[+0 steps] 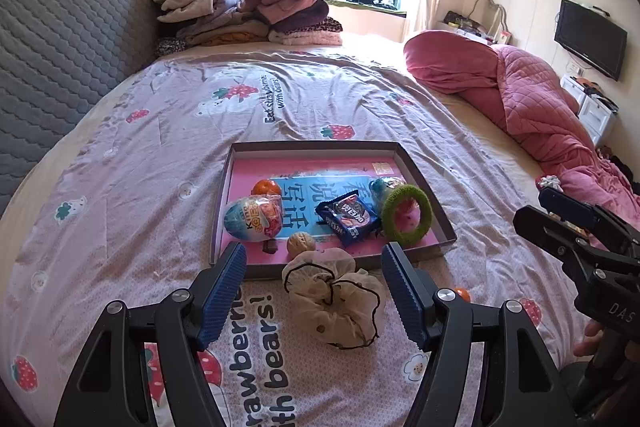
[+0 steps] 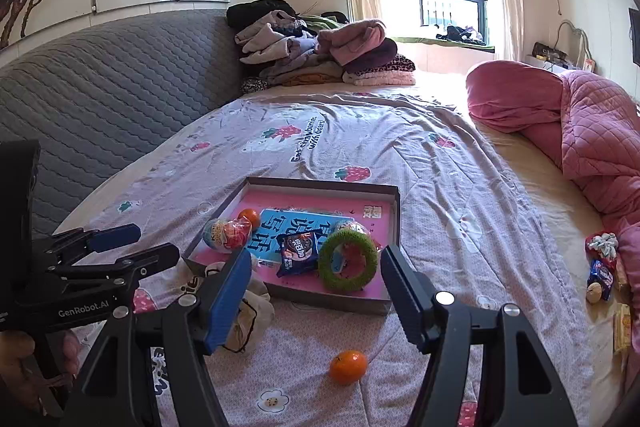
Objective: Organize objects
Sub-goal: 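Withdraw both open tools from the tray toward the scrunchie and mandarin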
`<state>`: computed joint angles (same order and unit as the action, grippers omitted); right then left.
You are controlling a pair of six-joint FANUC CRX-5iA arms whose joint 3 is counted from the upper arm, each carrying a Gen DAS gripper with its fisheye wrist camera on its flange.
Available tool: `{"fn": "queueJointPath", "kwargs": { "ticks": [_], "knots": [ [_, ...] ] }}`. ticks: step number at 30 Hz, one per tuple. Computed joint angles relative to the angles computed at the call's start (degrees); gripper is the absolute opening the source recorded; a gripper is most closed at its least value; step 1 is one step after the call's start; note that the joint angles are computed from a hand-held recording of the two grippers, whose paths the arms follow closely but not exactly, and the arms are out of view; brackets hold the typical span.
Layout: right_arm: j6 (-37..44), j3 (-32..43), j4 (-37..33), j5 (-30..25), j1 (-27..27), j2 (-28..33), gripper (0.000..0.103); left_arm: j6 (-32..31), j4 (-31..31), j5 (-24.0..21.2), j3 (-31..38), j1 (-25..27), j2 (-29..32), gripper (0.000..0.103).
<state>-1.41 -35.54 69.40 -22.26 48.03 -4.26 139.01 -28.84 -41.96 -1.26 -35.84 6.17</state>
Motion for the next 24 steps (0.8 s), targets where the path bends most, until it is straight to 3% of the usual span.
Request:
{"fn": "queueJointPath", "kwargs": {
  "ticks": [7, 24],
  "knots": [
    [0.1, -0.6, -0.8, -5.0, 2.1, 0.8, 0.067, -0.6, 1.4, 0.2, -1.2, 0.5, 0.1, 0.072],
    [2.7, -1.2, -7.3, -5.3, 4.6, 1.1, 0.067, 1.8, 0.7, 0.2, -3.6, -0.9, -0.5, 0.072]
  ]
}}
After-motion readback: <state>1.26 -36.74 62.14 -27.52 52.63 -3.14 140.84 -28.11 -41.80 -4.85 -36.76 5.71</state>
